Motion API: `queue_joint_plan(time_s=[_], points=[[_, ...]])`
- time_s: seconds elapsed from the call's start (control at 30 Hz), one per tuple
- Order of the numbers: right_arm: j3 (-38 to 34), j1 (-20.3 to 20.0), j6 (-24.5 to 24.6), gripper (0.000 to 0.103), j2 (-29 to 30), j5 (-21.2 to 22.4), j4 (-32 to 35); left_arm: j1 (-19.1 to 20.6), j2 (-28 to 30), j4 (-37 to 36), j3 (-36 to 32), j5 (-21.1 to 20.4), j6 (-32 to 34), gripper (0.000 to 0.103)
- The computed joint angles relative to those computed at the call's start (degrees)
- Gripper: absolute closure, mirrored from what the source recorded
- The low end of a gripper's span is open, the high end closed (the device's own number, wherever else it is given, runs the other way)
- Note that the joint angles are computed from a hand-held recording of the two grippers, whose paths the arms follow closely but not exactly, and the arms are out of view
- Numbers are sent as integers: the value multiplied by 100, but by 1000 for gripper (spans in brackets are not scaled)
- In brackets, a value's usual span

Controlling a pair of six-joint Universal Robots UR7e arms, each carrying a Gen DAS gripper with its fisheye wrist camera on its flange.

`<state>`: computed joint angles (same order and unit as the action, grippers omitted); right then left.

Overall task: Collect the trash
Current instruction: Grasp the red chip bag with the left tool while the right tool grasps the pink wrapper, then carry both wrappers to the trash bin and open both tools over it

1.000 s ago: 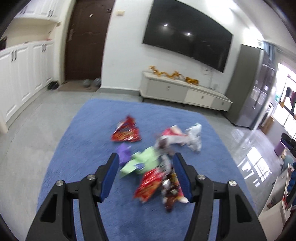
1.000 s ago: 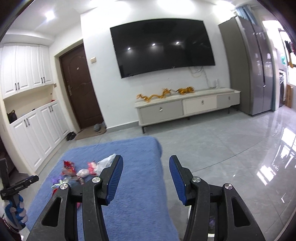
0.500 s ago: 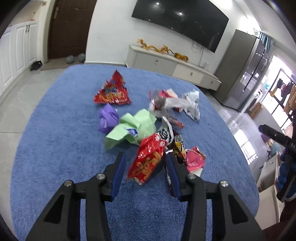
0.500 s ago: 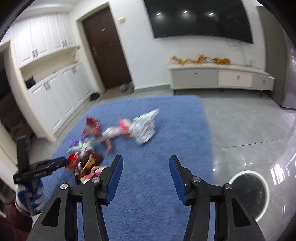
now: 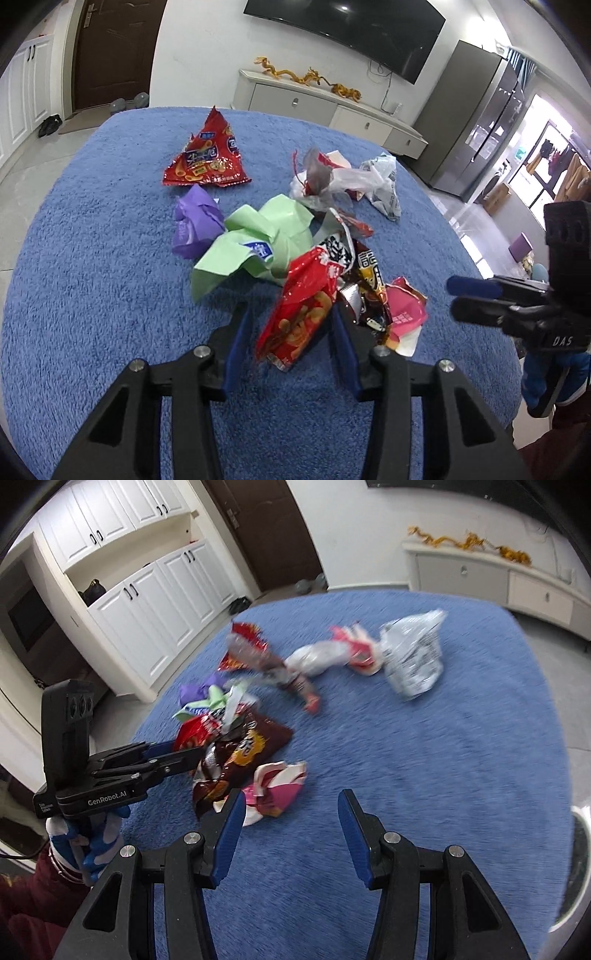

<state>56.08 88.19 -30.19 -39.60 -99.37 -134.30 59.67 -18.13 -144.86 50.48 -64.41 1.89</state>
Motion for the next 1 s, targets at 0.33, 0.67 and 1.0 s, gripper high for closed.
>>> queue_joint_plan(time_s=[0.33,0.67,1.0], points=[[-570,-32,352,54,338,85,669,66,58,167,-86,-198,8,74],[-723,-125,310,75,404,374,871,-45,-42,-193,218,-151,46,86],[192,-284,253,76,-250,721,111,-260,-273,-685,577,-24,-14,87]])
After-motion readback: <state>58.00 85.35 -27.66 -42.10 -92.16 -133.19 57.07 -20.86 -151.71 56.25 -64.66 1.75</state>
